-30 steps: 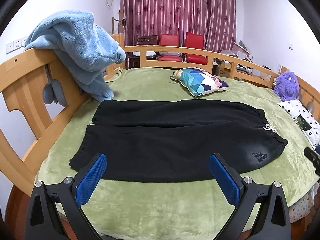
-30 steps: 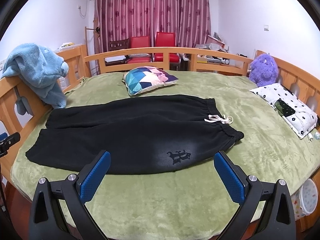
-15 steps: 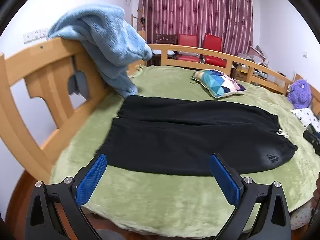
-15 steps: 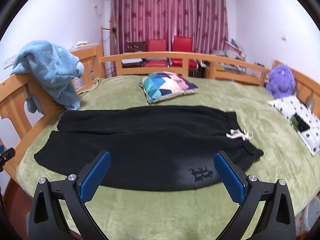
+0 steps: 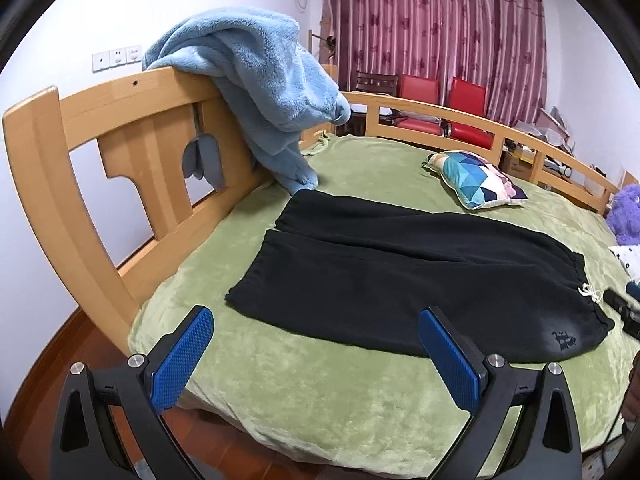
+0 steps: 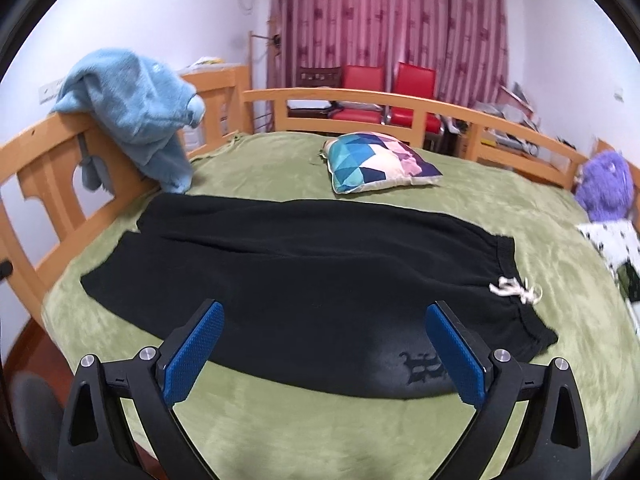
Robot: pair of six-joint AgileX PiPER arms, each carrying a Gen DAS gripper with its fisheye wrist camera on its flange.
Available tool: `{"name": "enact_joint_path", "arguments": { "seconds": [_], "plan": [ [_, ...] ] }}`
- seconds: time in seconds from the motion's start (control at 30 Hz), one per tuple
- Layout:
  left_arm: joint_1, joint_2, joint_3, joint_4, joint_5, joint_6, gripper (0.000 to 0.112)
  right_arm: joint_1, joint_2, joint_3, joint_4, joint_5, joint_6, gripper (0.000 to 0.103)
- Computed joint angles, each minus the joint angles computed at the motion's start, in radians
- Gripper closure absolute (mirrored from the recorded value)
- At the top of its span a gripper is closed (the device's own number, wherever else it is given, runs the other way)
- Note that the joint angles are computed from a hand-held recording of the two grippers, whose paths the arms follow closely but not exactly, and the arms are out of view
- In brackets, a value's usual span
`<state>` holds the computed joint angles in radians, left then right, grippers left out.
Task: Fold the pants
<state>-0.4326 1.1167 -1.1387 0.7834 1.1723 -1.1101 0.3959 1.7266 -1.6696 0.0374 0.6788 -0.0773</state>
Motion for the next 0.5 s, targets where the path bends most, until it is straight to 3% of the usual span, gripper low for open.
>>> {"name": "enact_joint_path", "arguments": {
  "seconds": [0.13,0.27,0.37,0.5],
  "plan": [
    [0.009,0.038,0.004,-0.006,-0.043,-0.07,0.009,-0.068,-0.012,0.037,0.086,0.0,-0.099,0.008],
    [0.058,0.13,-0.05,-0.061,-0.153,-0.012,0.009,-0.144,-0.092,0.152,0.16,-0.008,-0.161,0.008],
    [0.072,0.222,-0.132,-0.085,-0.16,0.059,0.01,-0.191,-0.15,0.244,0.17,-0.033,-0.13,0.008],
    [0.073,0.242,-0.157,-0.135,-0.195,0.113,0.01,-0.255,-0.14,0.262,0.215,-0.003,-0.128,0.008]
  ]
}}
